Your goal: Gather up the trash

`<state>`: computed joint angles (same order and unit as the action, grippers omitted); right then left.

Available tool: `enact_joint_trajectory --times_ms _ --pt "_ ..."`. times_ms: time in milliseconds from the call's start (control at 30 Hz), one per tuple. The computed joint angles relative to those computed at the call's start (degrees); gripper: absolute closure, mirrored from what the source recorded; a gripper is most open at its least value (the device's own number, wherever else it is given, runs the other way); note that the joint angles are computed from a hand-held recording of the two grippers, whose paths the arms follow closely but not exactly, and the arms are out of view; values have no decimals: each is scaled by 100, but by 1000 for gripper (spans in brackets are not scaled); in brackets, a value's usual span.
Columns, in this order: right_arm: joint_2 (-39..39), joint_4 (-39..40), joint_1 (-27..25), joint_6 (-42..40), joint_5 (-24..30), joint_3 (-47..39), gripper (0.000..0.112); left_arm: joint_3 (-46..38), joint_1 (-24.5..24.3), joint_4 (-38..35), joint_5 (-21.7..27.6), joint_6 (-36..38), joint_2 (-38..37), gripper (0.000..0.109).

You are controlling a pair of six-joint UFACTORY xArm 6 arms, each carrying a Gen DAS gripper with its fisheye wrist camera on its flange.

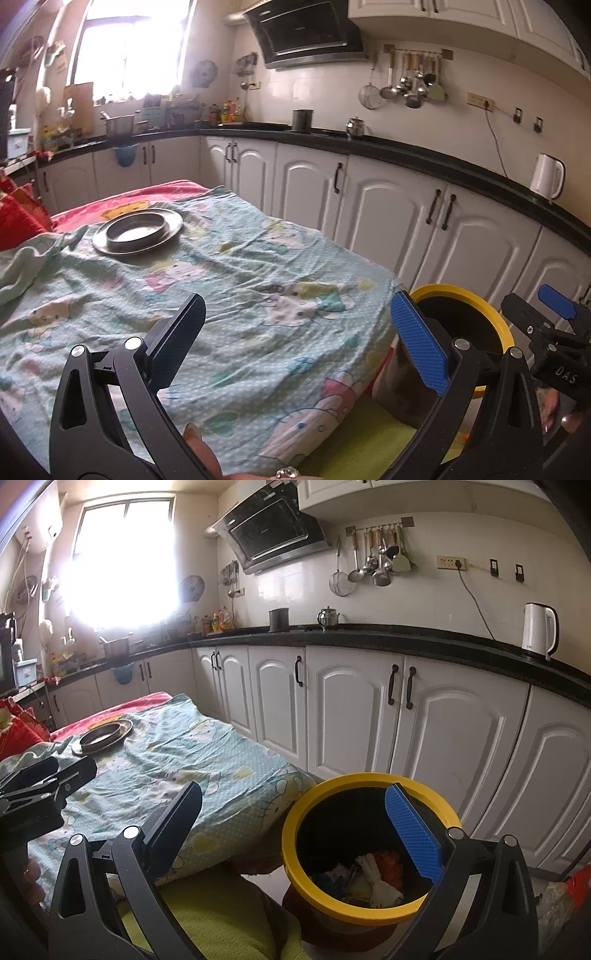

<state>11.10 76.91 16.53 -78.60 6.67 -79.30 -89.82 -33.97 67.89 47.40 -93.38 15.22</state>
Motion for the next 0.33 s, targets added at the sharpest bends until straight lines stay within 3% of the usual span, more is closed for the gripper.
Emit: enact_joint_trajectory --times_ms 133,267,333 --pt "65 -890 112 677 393 -155 16 770 167 -204 176 -355 -672 16" --pt "463 -2404 492 2073 1674 -968 16 2283 418 -611 1290 -862 -2045 16" --pt "814 -2882 855 2413 2412 -1574 16 2942 536 -976 2159 -1047 -2718 16"
